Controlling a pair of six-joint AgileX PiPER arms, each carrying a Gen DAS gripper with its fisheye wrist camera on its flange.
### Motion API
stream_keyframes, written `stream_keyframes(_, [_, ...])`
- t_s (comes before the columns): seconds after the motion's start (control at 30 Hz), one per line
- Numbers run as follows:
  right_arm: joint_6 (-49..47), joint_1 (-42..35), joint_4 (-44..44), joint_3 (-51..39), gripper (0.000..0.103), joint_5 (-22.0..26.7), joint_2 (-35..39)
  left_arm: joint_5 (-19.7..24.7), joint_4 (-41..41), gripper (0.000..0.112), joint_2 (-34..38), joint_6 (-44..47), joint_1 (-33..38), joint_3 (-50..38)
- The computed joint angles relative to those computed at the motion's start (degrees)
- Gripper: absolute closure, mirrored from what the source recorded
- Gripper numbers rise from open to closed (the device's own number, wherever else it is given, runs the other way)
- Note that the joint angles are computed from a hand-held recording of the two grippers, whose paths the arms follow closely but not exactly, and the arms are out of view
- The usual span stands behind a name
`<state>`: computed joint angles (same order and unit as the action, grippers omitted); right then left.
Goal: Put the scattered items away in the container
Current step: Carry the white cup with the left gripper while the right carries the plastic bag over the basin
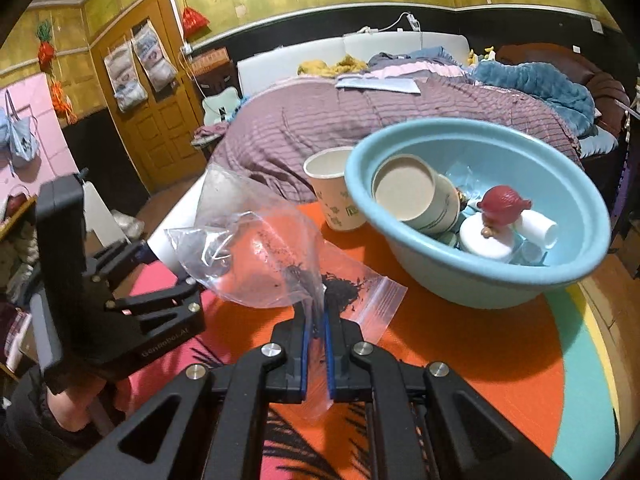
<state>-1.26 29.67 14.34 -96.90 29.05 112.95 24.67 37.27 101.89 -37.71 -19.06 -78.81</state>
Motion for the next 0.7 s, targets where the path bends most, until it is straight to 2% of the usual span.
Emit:
stream_keyframes(0.07, [-0.31, -0.71, 0.7, 2.34, 0.098, -0.79, -3.14, 0.77, 3.17, 0.05, -0.98, -2.93, -1.49, 0.54])
stream_keyframes(0.23, [-1.33, -3.44, 2.55, 5.97, 0.098, -1.1, -9.56, 3.13, 3.42, 0.05, -1.47, -2.58, -4.77, -1.92])
stream_keyframes(0.5, [-1.93, -6.96, 2.34, 6.01, 0.098, 1.5, -16.33, 7.35, 4.07, 0.05, -1.38, -3.36, -9.01, -8.77])
stream_keyframes(0.7, [-3.56, -9.32, 2.8, 2.51, 0.098, 4.7, -17.08, 10.08, 2.63, 0.05, 2.17, -1.19, -11.16, -17.92])
